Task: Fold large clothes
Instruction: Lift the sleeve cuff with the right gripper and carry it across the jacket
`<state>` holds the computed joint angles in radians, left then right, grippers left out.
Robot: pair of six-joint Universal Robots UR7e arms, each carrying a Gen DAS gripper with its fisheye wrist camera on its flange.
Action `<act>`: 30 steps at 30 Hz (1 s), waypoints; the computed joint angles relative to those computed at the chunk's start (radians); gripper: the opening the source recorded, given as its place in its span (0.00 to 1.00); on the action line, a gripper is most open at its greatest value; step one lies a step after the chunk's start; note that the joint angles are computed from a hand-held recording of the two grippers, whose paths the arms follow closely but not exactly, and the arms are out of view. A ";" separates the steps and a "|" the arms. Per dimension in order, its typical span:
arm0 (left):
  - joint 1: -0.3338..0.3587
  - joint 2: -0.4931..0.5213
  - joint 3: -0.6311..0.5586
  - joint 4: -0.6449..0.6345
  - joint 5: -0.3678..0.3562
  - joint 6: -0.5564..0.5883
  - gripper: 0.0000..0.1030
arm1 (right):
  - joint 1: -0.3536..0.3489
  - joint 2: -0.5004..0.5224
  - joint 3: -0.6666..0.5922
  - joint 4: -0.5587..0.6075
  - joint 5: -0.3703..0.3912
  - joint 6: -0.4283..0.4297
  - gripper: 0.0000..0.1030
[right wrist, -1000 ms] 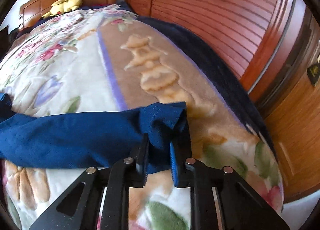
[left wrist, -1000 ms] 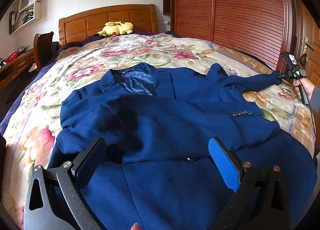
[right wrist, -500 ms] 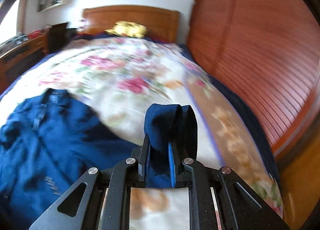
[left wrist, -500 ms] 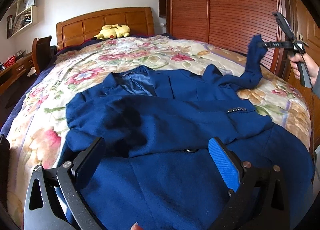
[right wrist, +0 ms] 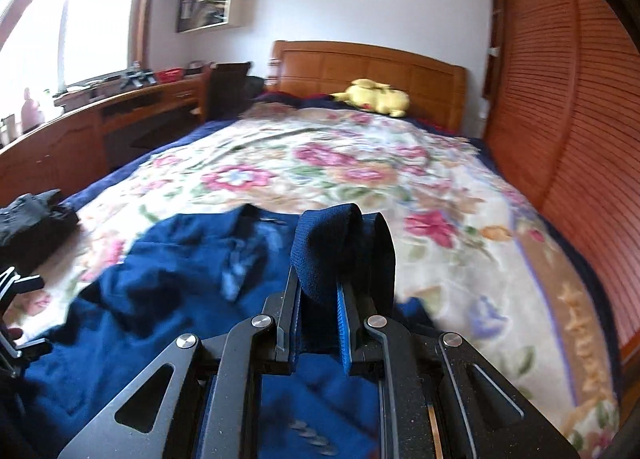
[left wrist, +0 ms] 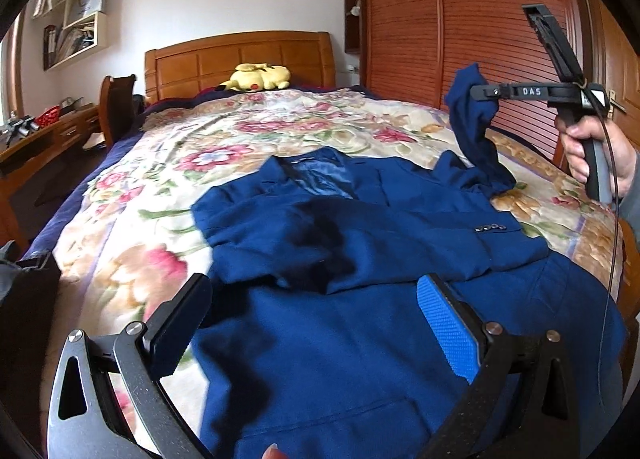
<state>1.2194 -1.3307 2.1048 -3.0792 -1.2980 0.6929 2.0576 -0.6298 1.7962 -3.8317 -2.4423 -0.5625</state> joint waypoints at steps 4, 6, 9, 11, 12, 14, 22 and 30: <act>0.019 -0.016 -0.009 -0.002 0.002 0.003 1.00 | 0.013 0.019 -0.024 0.059 0.042 0.032 0.15; 0.029 -0.022 -0.016 0.001 0.000 -0.001 1.00 | 0.009 0.013 -0.025 0.085 0.074 0.039 0.15; 0.042 -0.027 -0.027 0.003 -0.006 -0.006 1.00 | 0.009 0.027 -0.060 0.141 0.114 0.053 0.15; 0.047 -0.028 -0.029 -0.002 -0.005 -0.008 1.00 | 0.007 0.032 -0.066 0.152 0.134 0.046 0.15; 0.051 -0.029 -0.030 -0.003 -0.005 -0.008 1.00 | 0.003 0.031 -0.061 0.155 0.147 0.040 0.15; 0.056 -0.026 -0.034 -0.006 -0.001 -0.006 1.00 | 0.002 0.033 -0.057 0.163 0.159 0.034 0.15; 0.062 -0.025 -0.037 -0.013 0.011 0.000 1.00 | -0.018 0.024 -0.014 0.235 0.178 0.114 0.15; 0.070 -0.022 -0.049 -0.014 0.010 -0.011 1.00 | -0.008 0.063 -0.005 0.284 0.191 0.157 0.15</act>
